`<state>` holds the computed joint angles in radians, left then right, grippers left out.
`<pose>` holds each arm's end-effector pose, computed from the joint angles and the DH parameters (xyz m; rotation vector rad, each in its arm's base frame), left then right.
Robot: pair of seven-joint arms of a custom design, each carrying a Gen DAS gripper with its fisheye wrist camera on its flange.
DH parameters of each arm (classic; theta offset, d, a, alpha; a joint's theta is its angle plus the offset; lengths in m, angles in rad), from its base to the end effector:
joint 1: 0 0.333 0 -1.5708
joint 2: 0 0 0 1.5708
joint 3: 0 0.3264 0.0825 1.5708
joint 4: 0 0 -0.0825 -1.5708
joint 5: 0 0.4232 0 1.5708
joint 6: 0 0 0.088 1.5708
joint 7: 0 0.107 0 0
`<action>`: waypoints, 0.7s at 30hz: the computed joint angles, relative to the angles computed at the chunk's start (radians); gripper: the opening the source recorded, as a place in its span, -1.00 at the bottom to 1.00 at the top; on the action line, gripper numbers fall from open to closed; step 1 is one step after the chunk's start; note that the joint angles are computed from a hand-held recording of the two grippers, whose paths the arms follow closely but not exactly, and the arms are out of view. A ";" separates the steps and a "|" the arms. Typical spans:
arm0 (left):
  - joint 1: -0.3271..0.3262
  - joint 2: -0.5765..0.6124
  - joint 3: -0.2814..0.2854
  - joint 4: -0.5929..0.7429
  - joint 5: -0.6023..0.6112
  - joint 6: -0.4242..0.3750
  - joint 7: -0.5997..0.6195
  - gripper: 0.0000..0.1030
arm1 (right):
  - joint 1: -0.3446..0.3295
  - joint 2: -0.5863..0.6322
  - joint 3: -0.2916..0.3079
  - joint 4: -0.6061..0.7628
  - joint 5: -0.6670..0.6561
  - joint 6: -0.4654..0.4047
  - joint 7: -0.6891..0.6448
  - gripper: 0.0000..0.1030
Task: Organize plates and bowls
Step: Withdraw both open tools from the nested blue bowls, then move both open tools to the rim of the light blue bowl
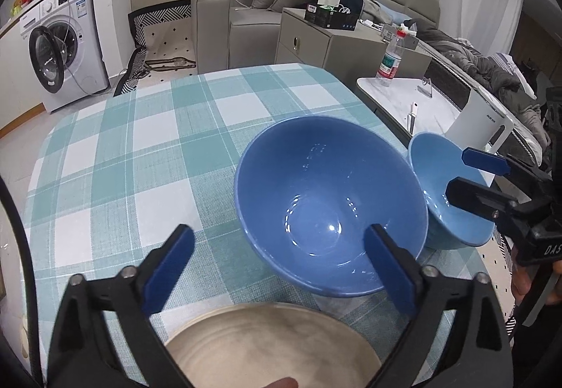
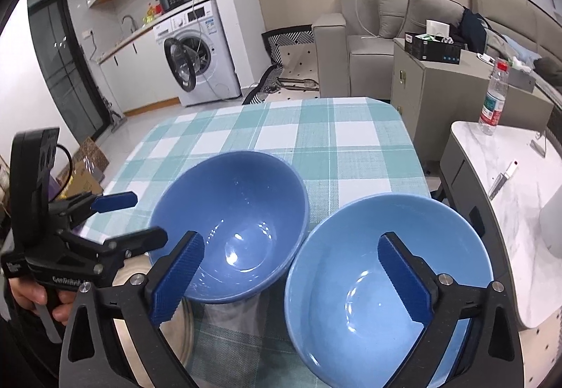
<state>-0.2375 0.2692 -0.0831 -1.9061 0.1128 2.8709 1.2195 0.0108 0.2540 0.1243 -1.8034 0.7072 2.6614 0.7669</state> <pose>0.6611 -0.2218 0.4277 -1.8356 1.9415 -0.8454 0.7012 0.0697 0.4597 -1.9890 1.3347 -0.3533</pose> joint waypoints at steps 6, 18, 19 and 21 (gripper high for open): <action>-0.007 -0.005 -0.004 -0.002 0.003 0.021 0.002 1.00 | -0.026 -0.028 -0.014 -0.014 0.091 -0.034 -0.008 0.98; -0.029 -0.001 -0.019 0.002 -0.029 0.051 0.009 1.00 | -0.035 -0.077 -0.063 -0.068 0.119 0.024 0.005 0.98; -0.032 -0.001 -0.021 0.003 -0.031 0.052 0.011 1.00 | -0.038 -0.080 -0.065 -0.072 0.122 0.023 0.004 0.99; -0.041 -0.001 -0.021 0.003 -0.033 0.057 0.006 1.00 | -0.041 -0.089 -0.069 -0.081 0.129 0.021 0.000 0.99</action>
<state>-0.2782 0.2684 -0.1040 -1.9028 0.0794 2.9284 1.2260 -0.0304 0.1647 0.0550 -1.8849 0.8360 2.6824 0.7669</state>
